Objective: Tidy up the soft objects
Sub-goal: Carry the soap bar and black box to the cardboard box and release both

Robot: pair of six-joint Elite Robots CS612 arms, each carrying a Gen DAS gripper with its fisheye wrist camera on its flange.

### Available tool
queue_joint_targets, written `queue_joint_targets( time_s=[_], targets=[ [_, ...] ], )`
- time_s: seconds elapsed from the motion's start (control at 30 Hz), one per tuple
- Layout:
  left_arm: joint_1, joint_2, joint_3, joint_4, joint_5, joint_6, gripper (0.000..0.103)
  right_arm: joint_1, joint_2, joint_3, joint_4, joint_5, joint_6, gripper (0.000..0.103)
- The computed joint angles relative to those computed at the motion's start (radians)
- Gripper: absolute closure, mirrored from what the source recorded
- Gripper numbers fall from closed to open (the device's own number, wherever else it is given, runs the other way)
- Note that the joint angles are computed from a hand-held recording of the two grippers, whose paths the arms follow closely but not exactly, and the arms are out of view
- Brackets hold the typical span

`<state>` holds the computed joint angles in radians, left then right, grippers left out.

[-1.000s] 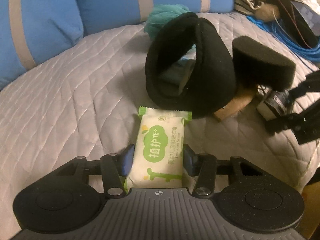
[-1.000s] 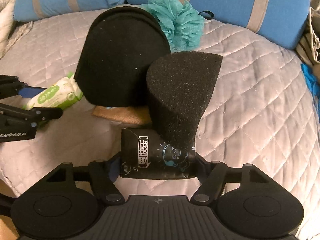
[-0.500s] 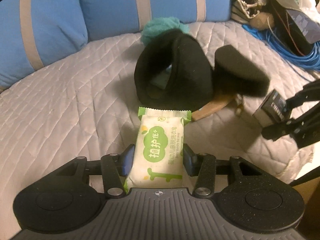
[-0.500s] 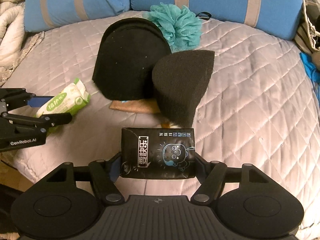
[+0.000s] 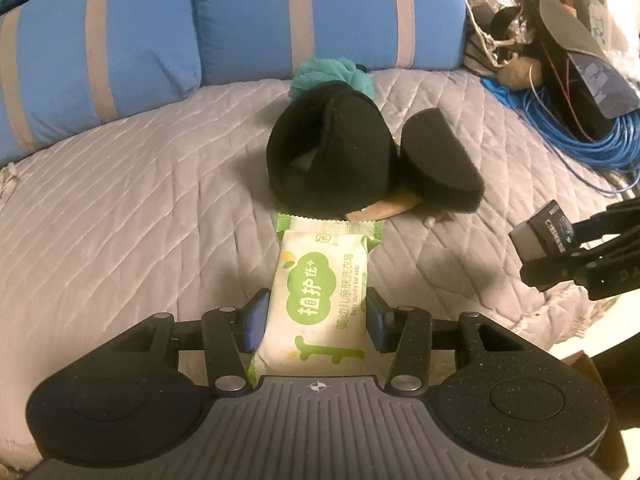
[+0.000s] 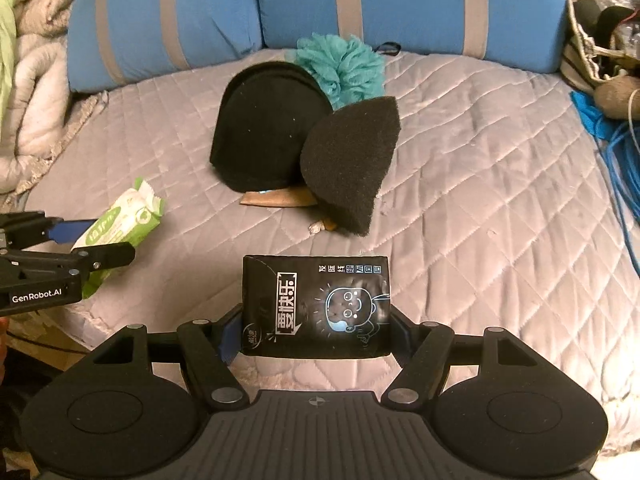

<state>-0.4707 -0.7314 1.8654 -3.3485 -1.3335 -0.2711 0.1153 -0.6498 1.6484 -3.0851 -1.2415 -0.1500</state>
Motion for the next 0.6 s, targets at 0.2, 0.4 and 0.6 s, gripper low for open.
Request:
queue_joint_targets(
  time_s=[0.2,0.4,0.6],
  targets=[
    [-0.016,-0.023,0.049,-0.054,0.022,-0.046,0.055,-0.011,-0.026,0.062,-0.072,0.014,0.017,0.030],
    [-0.033,-0.042,0.095,-0.092,0.042,-0.098,0.055,-0.024,-0.050,0.123,-0.145,0.029,0.052,0.030],
    [-0.051,-0.056,0.132,-0.120,0.048,-0.130,0.055,-0.031,-0.070,0.175,-0.190,0.051,0.072,0.030]
  ],
)
